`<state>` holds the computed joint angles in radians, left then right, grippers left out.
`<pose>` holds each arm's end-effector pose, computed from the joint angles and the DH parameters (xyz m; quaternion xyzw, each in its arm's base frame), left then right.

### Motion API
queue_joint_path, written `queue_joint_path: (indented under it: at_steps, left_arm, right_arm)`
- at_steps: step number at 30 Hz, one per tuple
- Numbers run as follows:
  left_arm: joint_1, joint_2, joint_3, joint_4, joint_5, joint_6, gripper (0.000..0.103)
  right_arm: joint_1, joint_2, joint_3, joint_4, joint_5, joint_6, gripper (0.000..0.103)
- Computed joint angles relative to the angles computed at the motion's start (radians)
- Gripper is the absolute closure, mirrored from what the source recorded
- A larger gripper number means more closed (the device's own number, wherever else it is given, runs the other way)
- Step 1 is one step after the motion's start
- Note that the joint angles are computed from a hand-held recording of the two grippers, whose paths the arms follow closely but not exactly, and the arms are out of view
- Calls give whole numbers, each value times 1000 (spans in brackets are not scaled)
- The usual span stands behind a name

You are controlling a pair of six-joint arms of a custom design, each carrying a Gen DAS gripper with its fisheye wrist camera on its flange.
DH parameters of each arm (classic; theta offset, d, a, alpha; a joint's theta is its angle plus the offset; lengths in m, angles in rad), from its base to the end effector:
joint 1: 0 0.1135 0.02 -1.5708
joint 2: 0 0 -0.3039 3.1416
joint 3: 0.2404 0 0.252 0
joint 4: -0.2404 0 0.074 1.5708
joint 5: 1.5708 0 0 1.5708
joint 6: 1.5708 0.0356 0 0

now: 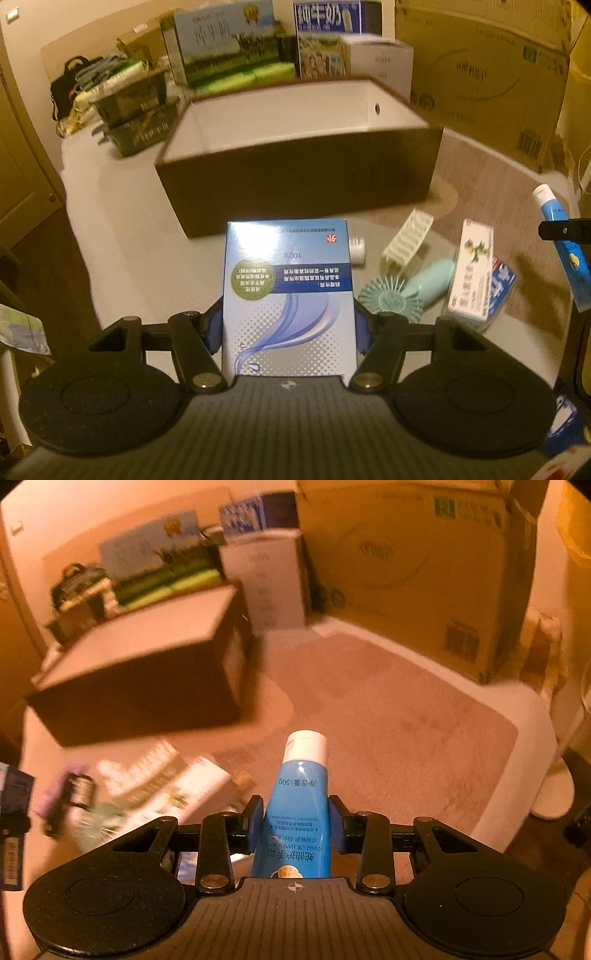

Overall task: Organize rigid objects
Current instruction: 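Carry the medicine box with the left tool while the right carries toothpaste into the box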

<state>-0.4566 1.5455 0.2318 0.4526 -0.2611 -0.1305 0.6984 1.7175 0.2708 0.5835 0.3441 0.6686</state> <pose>0.1864 -0.0813 0.1136 0.1063 0.9247 0.0172 0.3651 0.1794 0.1349 0.0970 0.0455 0.9250 0.0910 0.3661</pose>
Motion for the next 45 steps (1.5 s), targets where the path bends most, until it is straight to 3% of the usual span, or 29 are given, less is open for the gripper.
queue_joint_path:
  at_steps: [7,12,20,32,38,45]
  left_arm:
    - [34,-170,60,-154,2,50,41]
    - [129,-154,165,-205,70,113,41]
    - [271,88,464,-259,202,185,41]
    - [342,520,997,-396,249,163,41]
    - [331,697,1165,-471,228,175,41]
    - [322,801,1250,-526,229,204,41]
  right_arm:
    - [58,-170,83,-139,-29,-54,66]
    - [18,-136,216,-168,-122,-132,66]
    - [-92,67,516,-201,-278,-204,65]
    - [-223,442,1060,-342,-381,-221,65]
    - [-235,639,1302,-514,-385,-242,65]
    - [-235,793,1509,-720,-416,-284,65]
